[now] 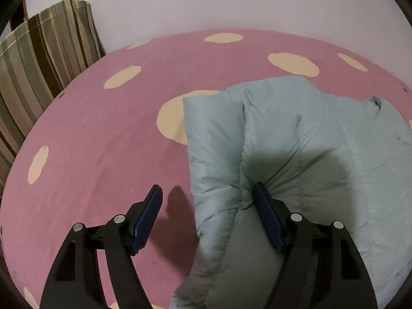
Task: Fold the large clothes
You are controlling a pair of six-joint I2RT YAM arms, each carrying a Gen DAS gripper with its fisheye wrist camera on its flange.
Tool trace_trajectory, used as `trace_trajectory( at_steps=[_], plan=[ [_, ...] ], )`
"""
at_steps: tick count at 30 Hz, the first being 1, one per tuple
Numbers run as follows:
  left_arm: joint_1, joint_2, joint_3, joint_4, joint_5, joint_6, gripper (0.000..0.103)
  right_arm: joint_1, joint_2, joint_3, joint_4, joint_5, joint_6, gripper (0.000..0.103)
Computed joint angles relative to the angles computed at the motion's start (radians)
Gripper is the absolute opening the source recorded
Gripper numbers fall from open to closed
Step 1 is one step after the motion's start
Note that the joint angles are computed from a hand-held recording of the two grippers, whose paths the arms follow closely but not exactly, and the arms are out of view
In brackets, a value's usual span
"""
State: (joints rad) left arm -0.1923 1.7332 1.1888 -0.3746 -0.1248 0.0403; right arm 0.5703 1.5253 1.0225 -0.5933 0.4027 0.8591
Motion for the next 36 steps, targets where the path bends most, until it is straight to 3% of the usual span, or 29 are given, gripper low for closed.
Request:
trace_trajectory(
  at_steps=[7, 13, 16, 19, 22, 25, 29, 34, 36],
  plan=[
    [-0.001, -0.213, -0.149, 0.027, 0.072, -0.019, 0.071, 0.168, -0.131, -0.027, -0.131, 0.137, 0.125, 0.036],
    [-0.030, -0.136, -0.165, -0.004, 0.054, -0.019, 0.071, 0.175, -0.072, -0.083, -0.093, 0.079, 0.158, 0.038],
    [-0.019, -0.112, -0.161, 0.002, 0.075, -0.028, 0.071, 0.178, -0.051, -0.082, -0.076, 0.102, 0.150, 0.038],
    [-0.003, -0.176, -0.182, -0.013, 0.097, -0.022, 0.071, 0.208, -0.079, -0.066, -0.122, 0.131, 0.167, 0.041],
    [0.038, -0.296, -0.247, -0.031, 0.141, -0.011, 0.071, 0.291, -0.151, -0.068, -0.205, 0.174, 0.249, 0.050],
    [0.102, -0.433, -0.320, -0.076, 0.205, 0.012, 0.071, 0.419, -0.197, -0.052, -0.345, 0.234, 0.376, 0.054],
    [0.216, -0.624, -0.411, -0.187, 0.300, 0.070, 0.072, 0.651, -0.222, -0.038, -0.565, 0.280, 0.674, 0.058],
    [0.438, -0.822, -0.487, -0.383, 0.442, 0.219, 0.072, 0.967, -0.148, -0.011, -0.794, 0.244, 1.102, 0.060],
    [0.541, -0.875, -0.506, -0.466, 0.498, 0.305, 0.072, 1.050, -0.123, -0.007, -0.819, 0.219, 1.198, 0.060]
  ],
)
